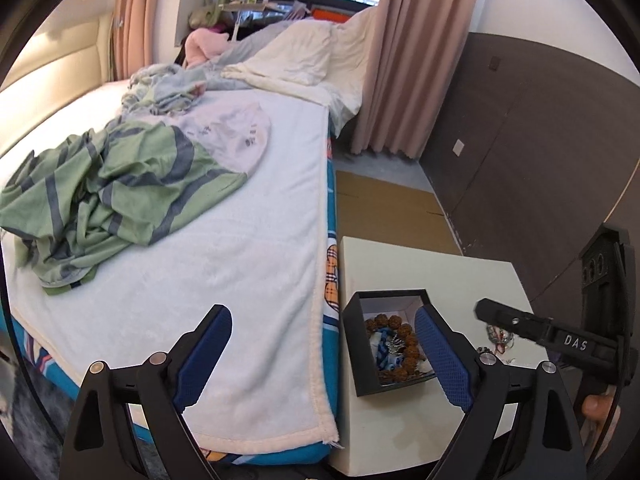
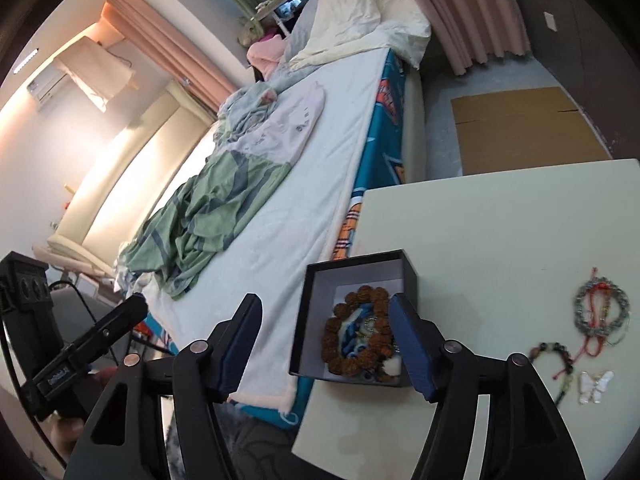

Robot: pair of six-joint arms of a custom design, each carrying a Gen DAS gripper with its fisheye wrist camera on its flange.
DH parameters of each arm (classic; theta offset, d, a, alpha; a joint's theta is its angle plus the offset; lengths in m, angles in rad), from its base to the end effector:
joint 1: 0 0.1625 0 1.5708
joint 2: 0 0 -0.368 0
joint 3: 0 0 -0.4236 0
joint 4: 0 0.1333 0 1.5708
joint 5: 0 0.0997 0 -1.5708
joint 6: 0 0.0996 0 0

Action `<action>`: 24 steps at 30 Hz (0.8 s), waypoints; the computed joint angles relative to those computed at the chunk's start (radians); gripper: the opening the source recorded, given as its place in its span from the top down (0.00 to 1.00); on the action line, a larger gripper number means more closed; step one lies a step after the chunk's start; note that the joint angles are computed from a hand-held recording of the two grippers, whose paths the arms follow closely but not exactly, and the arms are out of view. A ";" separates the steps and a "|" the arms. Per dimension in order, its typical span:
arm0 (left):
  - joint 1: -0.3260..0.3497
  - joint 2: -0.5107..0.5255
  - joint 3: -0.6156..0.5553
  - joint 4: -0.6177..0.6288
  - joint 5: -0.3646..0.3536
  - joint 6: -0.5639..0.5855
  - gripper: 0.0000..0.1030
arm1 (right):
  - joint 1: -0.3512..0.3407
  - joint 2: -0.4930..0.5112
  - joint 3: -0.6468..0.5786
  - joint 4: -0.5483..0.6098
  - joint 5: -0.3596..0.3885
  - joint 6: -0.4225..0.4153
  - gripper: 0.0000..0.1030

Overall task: Organize jewelry
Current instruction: 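Lower the brown bead bracelet into the box and open the right gripper, then move both grippers back over the remaining jewelry on the table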

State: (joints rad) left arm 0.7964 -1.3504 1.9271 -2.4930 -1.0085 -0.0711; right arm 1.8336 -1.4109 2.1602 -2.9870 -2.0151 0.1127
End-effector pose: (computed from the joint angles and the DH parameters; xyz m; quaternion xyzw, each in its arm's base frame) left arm -0.2569 -0.5291 0.2451 0.2812 0.9049 -0.2627 0.1815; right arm 0.2180 -0.4619 0.2283 -0.0028 -0.9245 0.3525 0.1449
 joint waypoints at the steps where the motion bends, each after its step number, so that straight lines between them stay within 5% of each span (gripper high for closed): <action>1: -0.004 -0.002 0.003 -0.005 0.002 0.004 0.09 | 0.006 -0.014 0.006 0.000 -0.022 0.002 0.36; 14: -0.070 0.010 0.039 -0.036 -0.018 0.025 0.09 | 0.045 -0.235 0.142 -0.011 -0.164 -0.047 0.35; 24: -0.123 0.084 0.026 -0.036 -0.075 0.033 0.09 | 0.036 -0.393 0.232 -0.022 -0.240 -0.088 0.00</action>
State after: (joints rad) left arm 0.6739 -1.2663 1.9529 -2.5292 -1.0833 -0.0382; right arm 1.8691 -1.8043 2.3924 -3.0092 -2.2549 0.0246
